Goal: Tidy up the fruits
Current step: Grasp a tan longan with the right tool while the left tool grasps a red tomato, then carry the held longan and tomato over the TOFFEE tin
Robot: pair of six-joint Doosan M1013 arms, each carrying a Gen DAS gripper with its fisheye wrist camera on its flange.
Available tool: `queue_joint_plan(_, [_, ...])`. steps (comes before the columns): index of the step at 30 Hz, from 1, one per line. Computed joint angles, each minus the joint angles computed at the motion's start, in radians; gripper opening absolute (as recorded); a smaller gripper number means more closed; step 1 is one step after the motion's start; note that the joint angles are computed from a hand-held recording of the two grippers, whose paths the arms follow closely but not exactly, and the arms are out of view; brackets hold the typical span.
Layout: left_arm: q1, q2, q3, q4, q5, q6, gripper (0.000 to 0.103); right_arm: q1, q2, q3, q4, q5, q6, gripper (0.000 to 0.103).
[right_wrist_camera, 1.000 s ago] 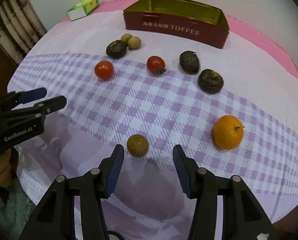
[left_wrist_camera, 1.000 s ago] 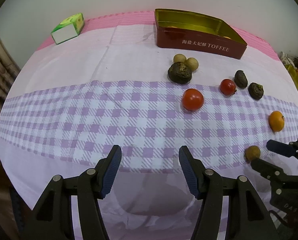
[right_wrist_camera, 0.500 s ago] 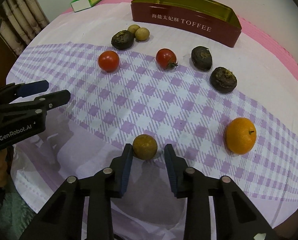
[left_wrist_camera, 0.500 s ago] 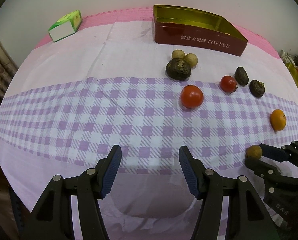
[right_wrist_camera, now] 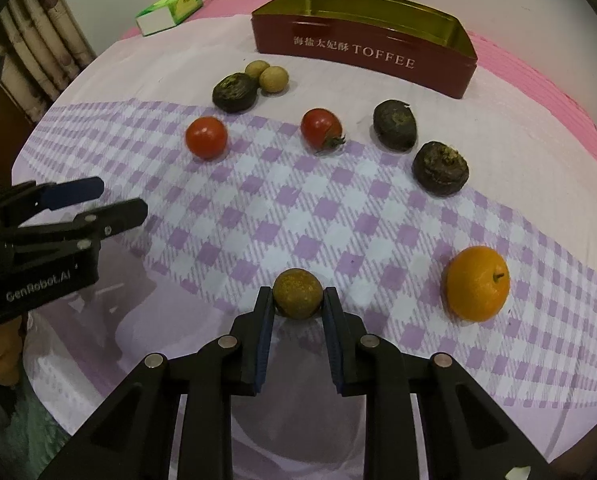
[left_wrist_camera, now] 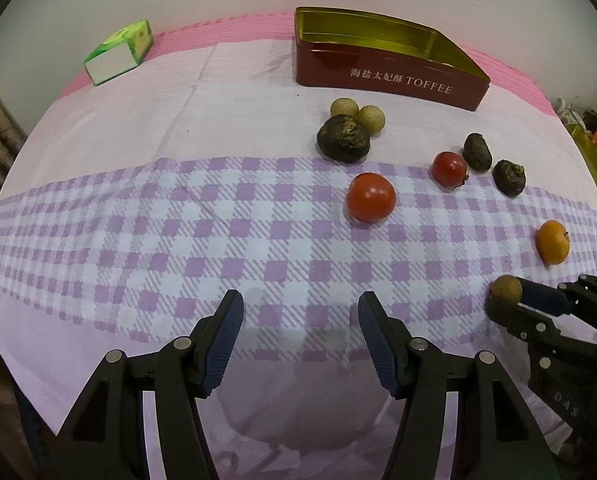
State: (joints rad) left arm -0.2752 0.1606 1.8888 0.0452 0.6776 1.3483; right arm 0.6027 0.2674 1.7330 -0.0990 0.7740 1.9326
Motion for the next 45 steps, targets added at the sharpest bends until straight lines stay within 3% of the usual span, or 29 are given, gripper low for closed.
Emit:
queue_joint_plan(20, [-0.002,0.072,-0.081,-0.092,-0.037,0.081,0.061,-0.055,0.040,-0.053,-0.022,-0.002,0.042,0.023])
queue_joint_plan(36, [-0.012,0.124,-0.140,-0.107,-0.015,0.098,0.059,-0.072,0.053,-0.070,0.019,-0.013,0.007,0.023])
queue_joint_plan(45, [-0.014,0.140,-0.161,-0.099,0.008,0.096,0.033,-0.079,0.067,-0.093,0.042,-0.001,-0.020,0.023])
